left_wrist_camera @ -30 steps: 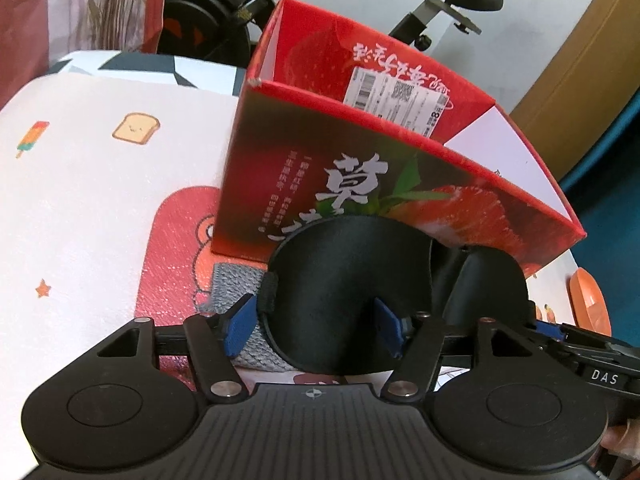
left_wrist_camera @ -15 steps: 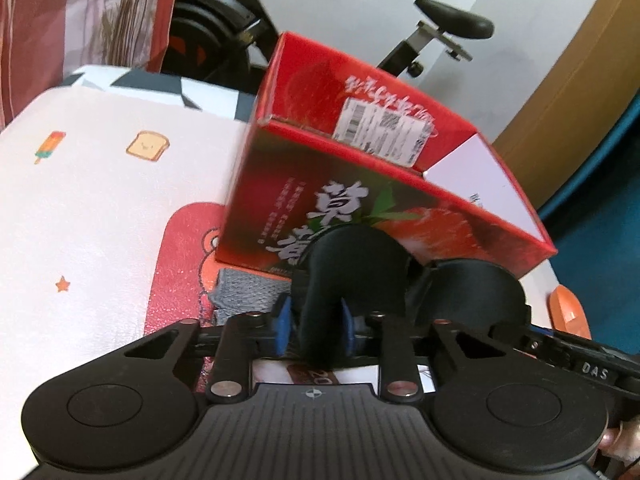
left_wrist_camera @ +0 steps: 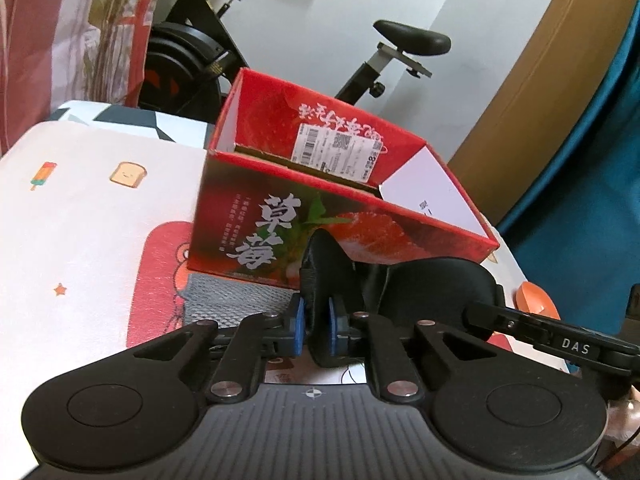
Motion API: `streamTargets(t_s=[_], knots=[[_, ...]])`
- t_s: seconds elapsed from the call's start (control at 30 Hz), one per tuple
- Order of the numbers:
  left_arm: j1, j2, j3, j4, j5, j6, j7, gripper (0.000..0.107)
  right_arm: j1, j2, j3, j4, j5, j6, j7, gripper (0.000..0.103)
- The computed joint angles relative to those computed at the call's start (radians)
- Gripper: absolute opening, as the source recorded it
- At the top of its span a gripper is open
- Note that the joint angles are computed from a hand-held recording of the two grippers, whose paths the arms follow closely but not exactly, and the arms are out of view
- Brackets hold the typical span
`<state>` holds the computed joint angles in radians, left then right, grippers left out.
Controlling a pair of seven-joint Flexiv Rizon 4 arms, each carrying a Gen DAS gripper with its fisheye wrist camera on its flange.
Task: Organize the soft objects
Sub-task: 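Lift the black eye mask with both grippers up over the red box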
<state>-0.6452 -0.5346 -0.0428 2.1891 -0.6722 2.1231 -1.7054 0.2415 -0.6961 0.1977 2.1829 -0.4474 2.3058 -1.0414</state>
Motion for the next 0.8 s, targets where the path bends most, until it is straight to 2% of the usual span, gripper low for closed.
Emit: streamTargets(t_s=[0.2, 0.47, 0.8], knots=[[-0.051, 0.02, 0.022, 0.01, -0.061, 0.044, 0.056, 0.012, 0.003, 0.026, 0.001, 0.024, 0.011, 0.036, -0.014, 0.015], [-0.058, 0.063, -0.01, 0.0, -0.136, 0.114, 0.161, 0.012, -0.025, 0.077, 0.006, 0.024, -0.042, 0.058, -0.003, 0.015], [-0.066, 0.066, -0.031, -0.159, -0.298, 0.161, 0.49, 0.012, -0.082, 0.141, -0.003, -0.071, -0.173, 0.012, 0.083, 0.015]])
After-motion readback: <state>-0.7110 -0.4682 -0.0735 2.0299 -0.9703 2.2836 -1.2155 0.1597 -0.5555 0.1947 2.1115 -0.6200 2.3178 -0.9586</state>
